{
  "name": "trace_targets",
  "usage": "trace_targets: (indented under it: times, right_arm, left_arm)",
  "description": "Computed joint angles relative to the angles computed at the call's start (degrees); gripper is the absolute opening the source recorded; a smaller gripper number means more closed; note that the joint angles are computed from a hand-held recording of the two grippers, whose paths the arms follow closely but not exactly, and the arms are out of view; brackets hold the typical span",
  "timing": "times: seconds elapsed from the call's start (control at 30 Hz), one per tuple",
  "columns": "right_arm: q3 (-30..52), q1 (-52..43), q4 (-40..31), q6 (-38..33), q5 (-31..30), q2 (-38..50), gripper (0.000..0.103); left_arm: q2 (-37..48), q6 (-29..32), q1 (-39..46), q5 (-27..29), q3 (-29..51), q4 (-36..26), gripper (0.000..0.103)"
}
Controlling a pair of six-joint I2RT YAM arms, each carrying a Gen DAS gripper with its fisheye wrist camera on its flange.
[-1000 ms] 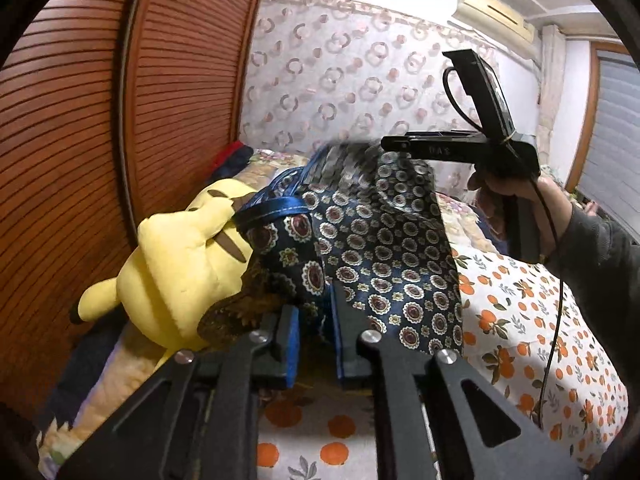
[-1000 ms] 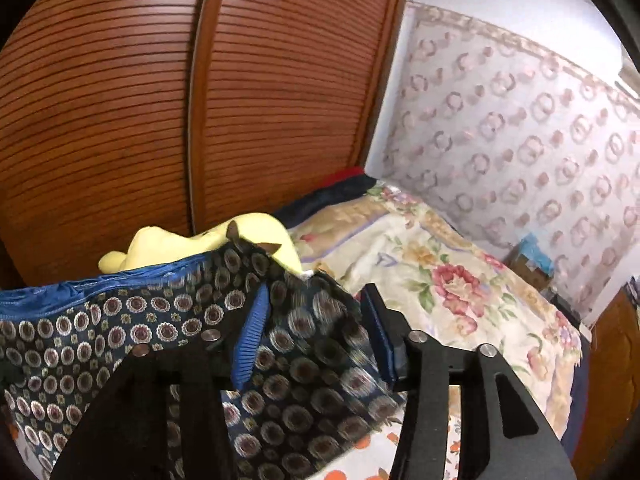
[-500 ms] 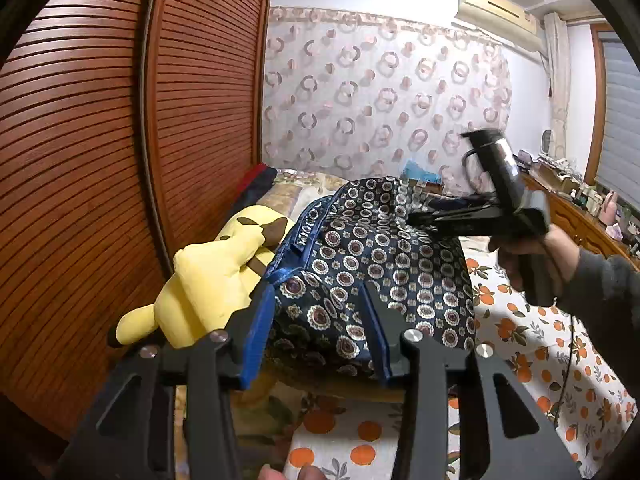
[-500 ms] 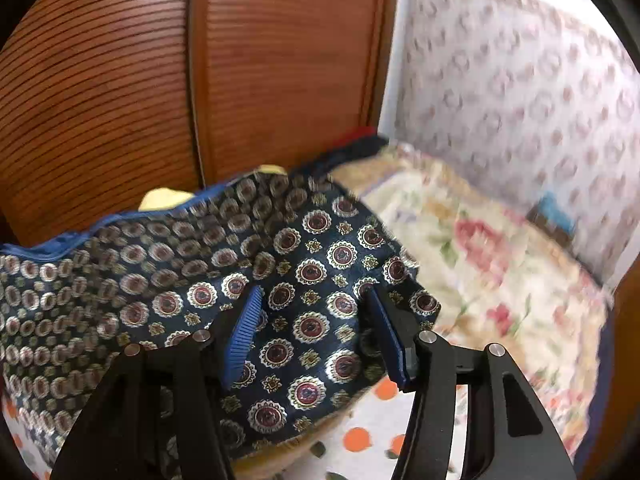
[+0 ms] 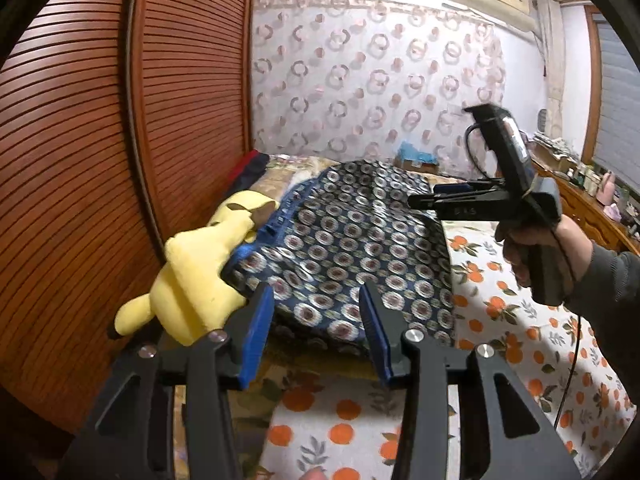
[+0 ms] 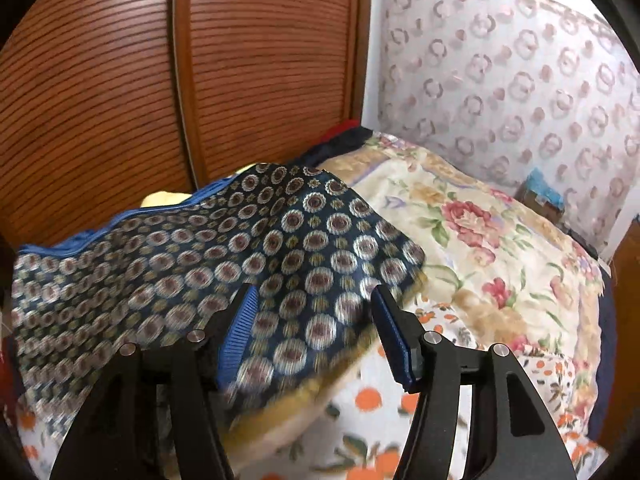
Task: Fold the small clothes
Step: 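Lower the robe onto the mustard cloth beside the plush toy and open both grippers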
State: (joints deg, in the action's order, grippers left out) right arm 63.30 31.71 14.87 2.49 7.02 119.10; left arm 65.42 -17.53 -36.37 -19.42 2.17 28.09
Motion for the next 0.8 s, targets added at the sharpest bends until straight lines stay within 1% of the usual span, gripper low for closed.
trace_targets:
  times: [0.1, 0.13, 0.2, 0.23, 0.3, 0.33, 0.37, 0.47, 0.53, 0.63, 0.7, 0.73, 0.77, 0.8]
  right_arm:
    - [-7.35, 1.08, 3.36, 1.29, 1.17, -5.06, 0.061]
    - [-11.25, 1.66, 5.17, 1.86, 1.68, -7.68, 0.061]
    - [-16.39, 2.49, 7.27, 3.01, 2.45, -11.33, 0.067]
    - [-20.23, 3.25, 8.51, 4.18, 3.49, -14.14, 0.068]
    - [-25.24, 4.27, 9.97, 5.57, 5.14, -18.14, 0.071]
    - [-29.15, 5.2, 10.85, 6.61, 6.63, -21.38, 0.072]
    - [-31.82, 6.2, 10.86, 7.7, 8.17, -23.89, 0.073]
    - [-39.24, 8.98, 8.31, 11.91, 13.85, -32.8, 0.073]
    - [-43.8, 10.99, 5.16, 14.73, 17.06, -40.06, 0.073]
    - [-49.23, 15.81, -2.09, 19.52, 24.77, -51.26, 0.073]
    - [-51.66, 19.22, -9.04, 23.51, 28.78, -59.08, 0.073]
    - [-52.86, 21.86, -14.65, 26.7, 31.41, -64.43, 0.073]
    - [-53.87, 22.72, -17.97, 27.99, 32.41, -68.16, 0.073]
    - [-54.2, 25.14, -22.84, 30.72, 34.69, -71.76, 0.075]
  left_arm:
    - [1.48, -1.6, -4.5, -2.97, 0.33, -0.03, 0.043]
    - [1.86, -2.46, -6.33, -4.06, 0.41, 0.04, 0.043]
    - [2.27, -4.43, -10.0, -5.98, 0.79, -0.42, 0.043]
    - [2.62, -5.56, -11.87, -7.22, 1.17, -0.87, 0.043]
    - [3.75, -8.33, -17.18, -11.55, 1.98, -1.84, 0.043]
    - [4.51, -9.35, -19.42, -13.28, 2.62, -2.27, 0.043]
    - [5.38, -10.3, -21.44, -14.59, 3.4, -2.77, 0.043]
    - [7.42, -11.99, -25.38, -16.06, 5.6, -3.68, 0.043]
    - [8.99, -13.56, -28.35, -16.7, 7.27, -4.22, 0.043]
    - [12.18, -15.96, -33.07, -19.32, 10.64, -5.87, 0.043]
    - [13.85, -17.21, -35.51, -20.43, 13.14, -7.62, 0.043]
    - [14.22, -17.36, -36.35, -20.43, 13.76, -7.76, 0.043]
    - [15.12, -17.83, -37.59, -20.7, 14.98, -8.18, 0.043]
    - [15.69, -18.1, -38.37, -20.9, 15.93, -8.73, 0.043]
